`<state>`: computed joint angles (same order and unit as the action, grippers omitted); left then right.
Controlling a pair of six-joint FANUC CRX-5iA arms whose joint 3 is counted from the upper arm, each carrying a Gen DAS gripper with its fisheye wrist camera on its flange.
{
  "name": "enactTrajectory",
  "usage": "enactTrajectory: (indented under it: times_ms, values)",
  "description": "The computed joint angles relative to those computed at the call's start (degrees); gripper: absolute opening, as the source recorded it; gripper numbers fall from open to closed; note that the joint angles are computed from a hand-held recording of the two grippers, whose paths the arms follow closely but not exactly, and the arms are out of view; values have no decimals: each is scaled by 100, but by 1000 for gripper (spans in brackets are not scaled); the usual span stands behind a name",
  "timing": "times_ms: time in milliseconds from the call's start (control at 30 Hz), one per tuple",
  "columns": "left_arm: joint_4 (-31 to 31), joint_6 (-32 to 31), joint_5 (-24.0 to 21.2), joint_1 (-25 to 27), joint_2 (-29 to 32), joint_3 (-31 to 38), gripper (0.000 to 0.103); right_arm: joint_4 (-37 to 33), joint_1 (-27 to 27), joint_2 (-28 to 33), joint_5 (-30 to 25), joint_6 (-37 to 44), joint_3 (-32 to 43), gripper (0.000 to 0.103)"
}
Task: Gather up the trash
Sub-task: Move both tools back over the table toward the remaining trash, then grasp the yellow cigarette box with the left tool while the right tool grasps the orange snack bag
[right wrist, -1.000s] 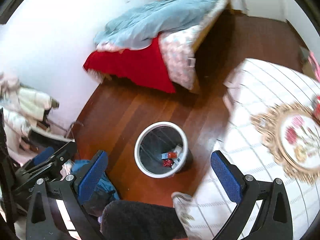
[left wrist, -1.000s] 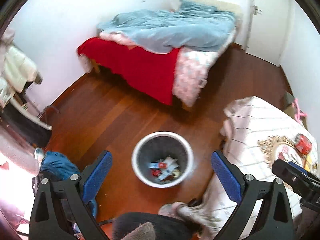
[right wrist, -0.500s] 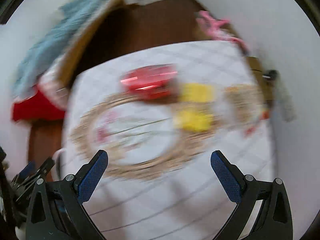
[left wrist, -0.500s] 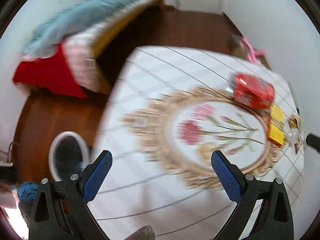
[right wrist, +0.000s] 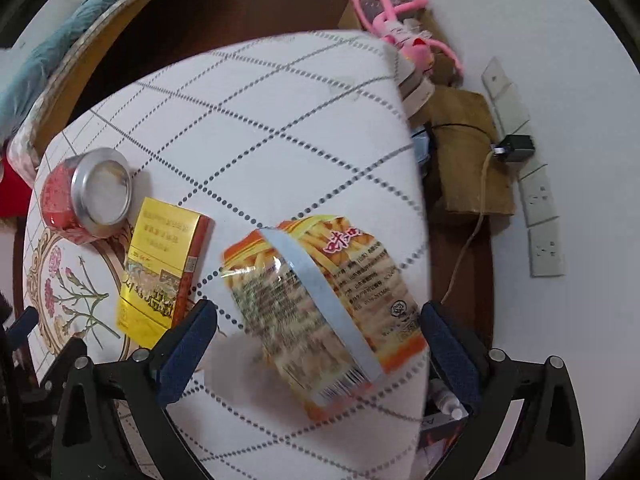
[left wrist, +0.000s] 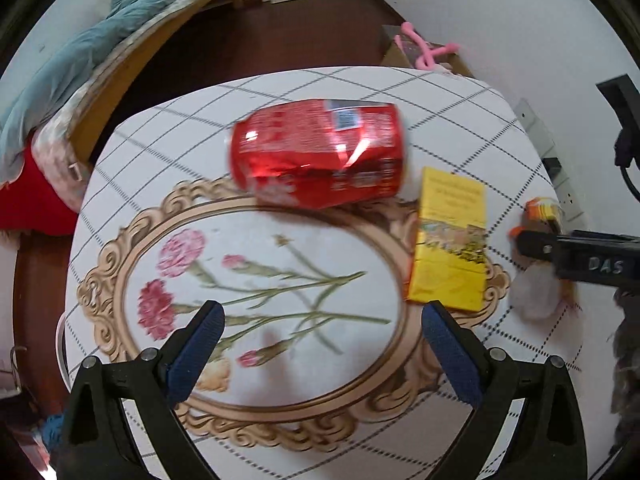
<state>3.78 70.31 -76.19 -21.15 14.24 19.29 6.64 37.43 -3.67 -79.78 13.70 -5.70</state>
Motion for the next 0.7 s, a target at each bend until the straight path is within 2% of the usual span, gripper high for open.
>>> enactTrajectory:
  times_ms: [33,100,200,267,333,633,700]
  values:
    - [7,-53,21,-41,10,0,100,32,41,-70,134,-102,-92,90]
    - [-10,-143,64,-129,21,-1,100,136,134,-159,288,-231,-207,72]
    - [48,-305,106,-181,96,24,100,279,351,-420,497,-679,-413,54]
    - [131,-383,80,-223,183,94,100,317,455,-666,629,-1017,-624,50]
    - [210,-479,10,-276,305,211,100,357,571,-795,594,-1299,-723,41]
    - [238,-633,-451,-634,888,828,99,483,631,-1189,695,-1902,-1098,30]
    - [140,-583,-499,-700,989,941,77,515,647,-1198,651,-1984,-1106,26]
